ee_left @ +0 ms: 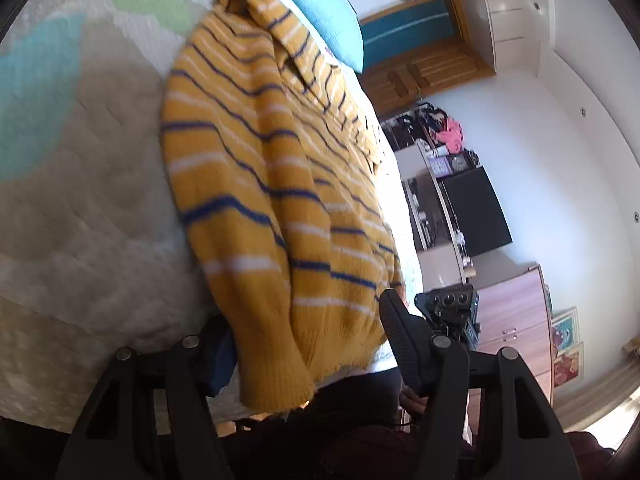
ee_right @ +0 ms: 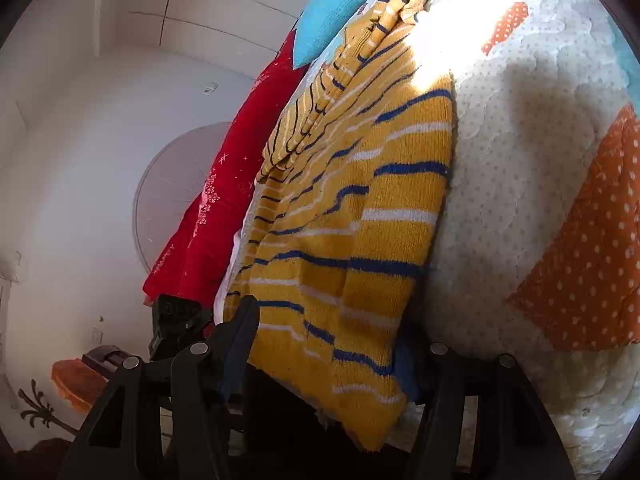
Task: Fold small clothes
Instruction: 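Grasp the sweater hem with the left tool while the right tool grasps it too, then fold the hem up toward the collar with both tools and release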
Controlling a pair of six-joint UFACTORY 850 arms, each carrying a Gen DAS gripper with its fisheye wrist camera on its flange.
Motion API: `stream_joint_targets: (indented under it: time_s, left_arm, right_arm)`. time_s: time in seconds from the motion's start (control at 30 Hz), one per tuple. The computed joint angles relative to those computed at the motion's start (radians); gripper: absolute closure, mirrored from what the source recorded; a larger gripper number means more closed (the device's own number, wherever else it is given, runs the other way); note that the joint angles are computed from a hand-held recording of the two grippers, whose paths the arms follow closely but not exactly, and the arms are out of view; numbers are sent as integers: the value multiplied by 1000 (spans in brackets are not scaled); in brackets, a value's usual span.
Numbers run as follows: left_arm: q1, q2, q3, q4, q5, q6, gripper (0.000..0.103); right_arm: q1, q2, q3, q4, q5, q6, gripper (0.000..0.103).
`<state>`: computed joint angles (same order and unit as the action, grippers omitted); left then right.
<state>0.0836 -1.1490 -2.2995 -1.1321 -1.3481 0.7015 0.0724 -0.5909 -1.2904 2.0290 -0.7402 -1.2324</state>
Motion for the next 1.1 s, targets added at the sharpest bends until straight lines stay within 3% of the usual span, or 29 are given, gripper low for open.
stream_joint_targets:
  time_s: [0.17, 0.27, 0.3, 0.37, 0.4, 0.43, 0.57, 0.7, 0.87, 0.93, 1.1]
  left_arm:
    - [-12, 10, 13, -11, 28, -30, 40]
    - [-18, -5, -16, -17, 54, -91, 40]
    - [-23, 6, -4, -7, 79, -101, 42]
    - [-37, 44, 31, 55, 167, -125, 62]
    - [-49, 54, 33, 106, 216, -149, 88]
    - [-59, 59, 25, 162, 252, -182, 93]
    - [-75, 122, 85, 191, 335, -168, 94]
    - [-71, 277, 284, 146, 402, -25, 95]
    - [-48, 429, 516, 71, 460, 117, 95]
    - [-44, 437, 542, 97, 489, 103, 95]
    - [-20, 393, 485, 131, 464, 17, 95]
  right_arm:
    - [16, -9, 13, 23, -34, -23, 37]
    - [36, 0, 21, 62, 11, -53, 39]
    - [45, 7, 22, 74, 48, -62, 45]
    - [68, 32, 28, 65, 154, -73, 60]
    - [81, 39, 18, 38, 225, -53, 75]
    - [92, 40, 4, -5, 281, -15, 86]
    - [78, 47, -6, -55, 271, 31, 92]
    - [57, 117, 63, -42, 165, -48, 94]
    - [60, 208, 142, -133, 130, -33, 94]
    - [69, 210, 146, -188, 163, 14, 94]
    - [55, 175, 108, -203, 165, 50, 93]
